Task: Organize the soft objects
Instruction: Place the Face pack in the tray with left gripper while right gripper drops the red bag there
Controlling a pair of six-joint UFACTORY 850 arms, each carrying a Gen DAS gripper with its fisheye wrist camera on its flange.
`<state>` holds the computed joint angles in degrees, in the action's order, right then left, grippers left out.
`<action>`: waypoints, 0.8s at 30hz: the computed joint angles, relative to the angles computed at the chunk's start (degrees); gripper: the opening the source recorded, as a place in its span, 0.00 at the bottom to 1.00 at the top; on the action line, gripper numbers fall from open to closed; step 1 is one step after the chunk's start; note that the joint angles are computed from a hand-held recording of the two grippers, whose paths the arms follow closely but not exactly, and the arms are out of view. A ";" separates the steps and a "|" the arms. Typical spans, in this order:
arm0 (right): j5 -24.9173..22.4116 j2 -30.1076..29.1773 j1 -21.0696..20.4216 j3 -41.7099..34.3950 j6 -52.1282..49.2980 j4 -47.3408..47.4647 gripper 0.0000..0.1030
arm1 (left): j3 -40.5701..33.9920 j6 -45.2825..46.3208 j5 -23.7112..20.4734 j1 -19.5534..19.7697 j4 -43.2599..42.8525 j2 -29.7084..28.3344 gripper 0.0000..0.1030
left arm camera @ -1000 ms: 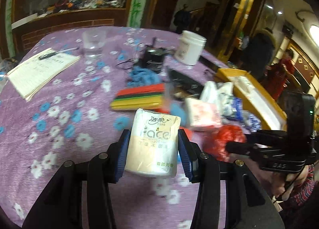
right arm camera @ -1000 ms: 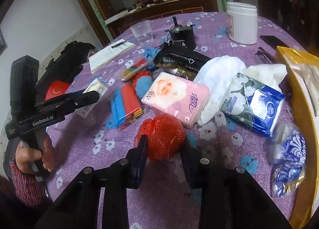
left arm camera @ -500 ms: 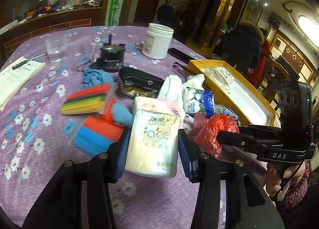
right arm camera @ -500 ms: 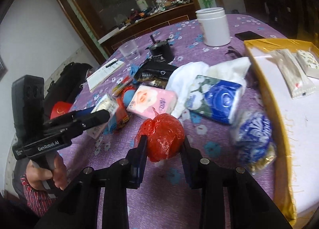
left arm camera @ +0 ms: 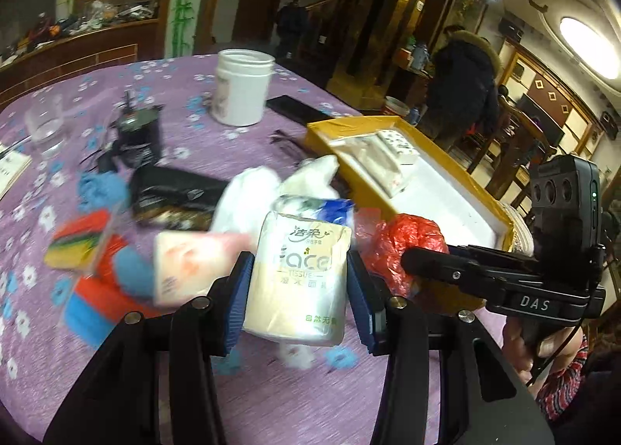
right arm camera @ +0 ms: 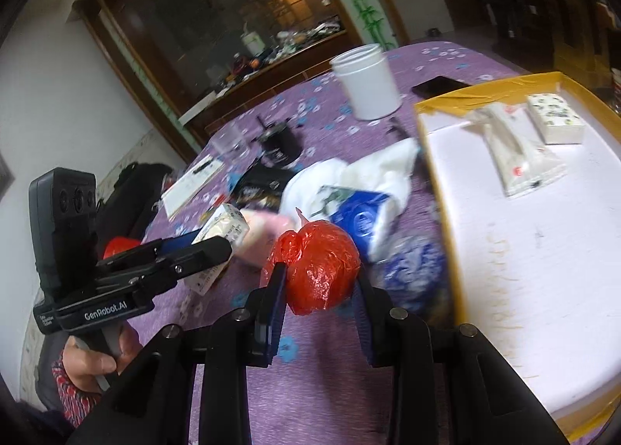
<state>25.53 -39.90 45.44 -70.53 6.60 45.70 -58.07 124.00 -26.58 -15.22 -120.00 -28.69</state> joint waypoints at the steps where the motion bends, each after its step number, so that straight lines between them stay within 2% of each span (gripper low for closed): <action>1: 0.75 0.55 -0.15 0.89 0.95 -0.30 0.32 | -0.29 -0.29 0.15 -0.36 0.24 0.02 0.43; 7: 5.25 5.23 -1.38 7.81 4.56 0.67 0.32 | -5.66 -8.19 0.45 -3.59 6.04 -2.22 0.43; 16: 7.92 12.35 -3.82 15.14 -5.57 15.73 0.32 | -19.50 -25.74 2.27 -8.35 16.22 -11.58 0.43; 20: 7.57 13.84 -6.01 16.03 -11.22 22.56 0.32 | -24.85 -32.79 3.68 -9.31 20.18 -16.00 0.43; 24: 3.05 12.88 -9.10 14.08 -14.88 25.04 0.32 | -28.61 -38.56 3.01 -9.09 22.93 -19.39 0.43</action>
<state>28.59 -27.01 36.34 -56.45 -8.28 70.73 -86.68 85.44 -23.57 -24.31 -97.07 -48.08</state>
